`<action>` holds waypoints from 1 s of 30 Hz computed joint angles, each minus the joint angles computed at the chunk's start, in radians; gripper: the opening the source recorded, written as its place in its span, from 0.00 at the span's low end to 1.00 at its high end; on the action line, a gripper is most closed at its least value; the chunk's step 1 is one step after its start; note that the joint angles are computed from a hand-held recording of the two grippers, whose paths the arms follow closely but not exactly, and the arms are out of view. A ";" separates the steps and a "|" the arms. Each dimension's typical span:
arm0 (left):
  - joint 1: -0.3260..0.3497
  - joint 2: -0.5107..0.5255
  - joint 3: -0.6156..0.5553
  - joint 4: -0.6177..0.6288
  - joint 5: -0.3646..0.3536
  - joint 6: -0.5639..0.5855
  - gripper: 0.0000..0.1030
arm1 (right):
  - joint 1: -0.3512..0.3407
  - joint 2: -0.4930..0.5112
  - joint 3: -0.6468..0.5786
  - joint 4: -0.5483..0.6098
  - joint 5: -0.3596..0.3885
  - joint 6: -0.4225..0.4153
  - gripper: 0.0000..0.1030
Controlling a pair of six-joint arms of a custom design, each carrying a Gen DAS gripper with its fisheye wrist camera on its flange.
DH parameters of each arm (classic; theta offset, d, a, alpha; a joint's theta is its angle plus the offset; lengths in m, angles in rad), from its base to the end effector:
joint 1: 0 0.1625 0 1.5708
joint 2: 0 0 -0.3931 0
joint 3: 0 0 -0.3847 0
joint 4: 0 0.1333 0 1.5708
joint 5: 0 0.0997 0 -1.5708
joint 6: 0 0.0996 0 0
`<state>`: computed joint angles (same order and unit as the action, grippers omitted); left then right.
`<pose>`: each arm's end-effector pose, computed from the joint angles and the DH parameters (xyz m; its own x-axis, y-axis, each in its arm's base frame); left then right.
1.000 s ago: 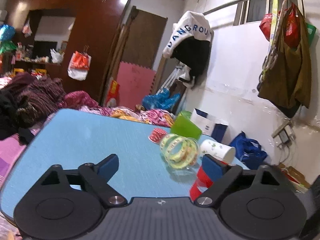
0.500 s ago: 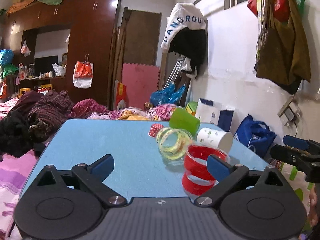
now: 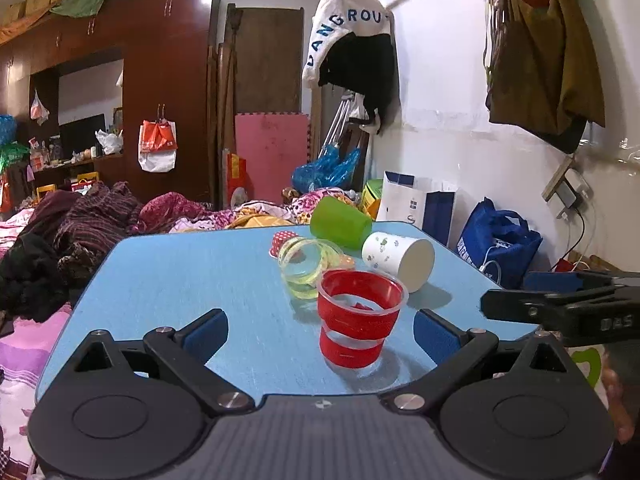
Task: Flip cup upright
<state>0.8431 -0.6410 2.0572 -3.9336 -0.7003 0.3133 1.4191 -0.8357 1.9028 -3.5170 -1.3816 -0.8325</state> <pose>-0.1660 -0.5012 0.0608 -0.7306 0.1015 -0.6752 0.6453 0.4258 -0.6342 0.0614 -0.6045 0.1316 -0.7394 -0.4628 0.4889 -0.6694 0.4282 -0.6071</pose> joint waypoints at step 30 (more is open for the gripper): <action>0.022 0.023 -0.048 0.046 0.042 -0.008 0.97 | -0.004 -0.024 0.049 -0.026 -0.016 -0.057 0.99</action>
<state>0.8649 -0.6181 2.0089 -3.8877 -0.6580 0.3054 1.4146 -0.8592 1.9518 -3.5432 -1.3973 -0.8896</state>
